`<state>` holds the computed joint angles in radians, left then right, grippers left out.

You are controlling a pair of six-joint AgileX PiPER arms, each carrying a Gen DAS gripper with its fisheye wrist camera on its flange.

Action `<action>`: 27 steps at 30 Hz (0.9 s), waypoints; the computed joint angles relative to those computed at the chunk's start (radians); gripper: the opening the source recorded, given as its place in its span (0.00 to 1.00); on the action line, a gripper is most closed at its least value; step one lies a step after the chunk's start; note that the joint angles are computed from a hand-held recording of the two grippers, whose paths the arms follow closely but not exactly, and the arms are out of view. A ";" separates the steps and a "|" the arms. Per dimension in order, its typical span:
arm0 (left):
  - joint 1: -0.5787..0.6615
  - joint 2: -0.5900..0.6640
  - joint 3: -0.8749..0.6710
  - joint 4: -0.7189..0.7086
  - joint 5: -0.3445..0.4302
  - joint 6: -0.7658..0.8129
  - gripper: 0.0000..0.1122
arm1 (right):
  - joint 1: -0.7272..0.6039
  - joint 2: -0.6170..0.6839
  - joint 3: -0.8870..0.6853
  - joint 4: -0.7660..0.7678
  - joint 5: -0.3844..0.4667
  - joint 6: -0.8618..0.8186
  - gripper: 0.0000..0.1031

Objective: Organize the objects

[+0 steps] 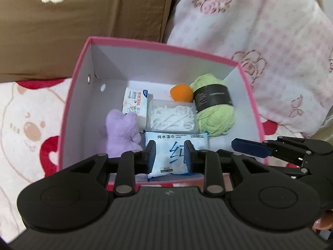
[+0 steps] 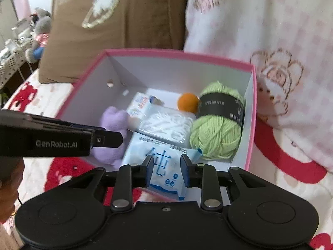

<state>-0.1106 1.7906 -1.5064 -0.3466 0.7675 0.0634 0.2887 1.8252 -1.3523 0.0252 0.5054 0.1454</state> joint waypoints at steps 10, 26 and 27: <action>-0.007 -0.158 0.046 0.102 0.059 -0.053 0.33 | 0.070 -0.205 0.211 -0.135 -0.109 0.182 0.40; -0.105 -0.371 0.240 0.279 0.029 -0.240 0.37 | 0.287 -0.310 0.295 -0.623 -0.003 0.726 0.51; -0.103 -0.377 0.241 0.264 0.034 -0.232 0.37 | 0.315 -0.306 0.296 -0.689 0.020 0.802 0.51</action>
<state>-0.2136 1.4140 -1.2651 -0.0829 0.8015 -0.1689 0.6038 1.5191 -1.0559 -0.6640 0.5256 0.9475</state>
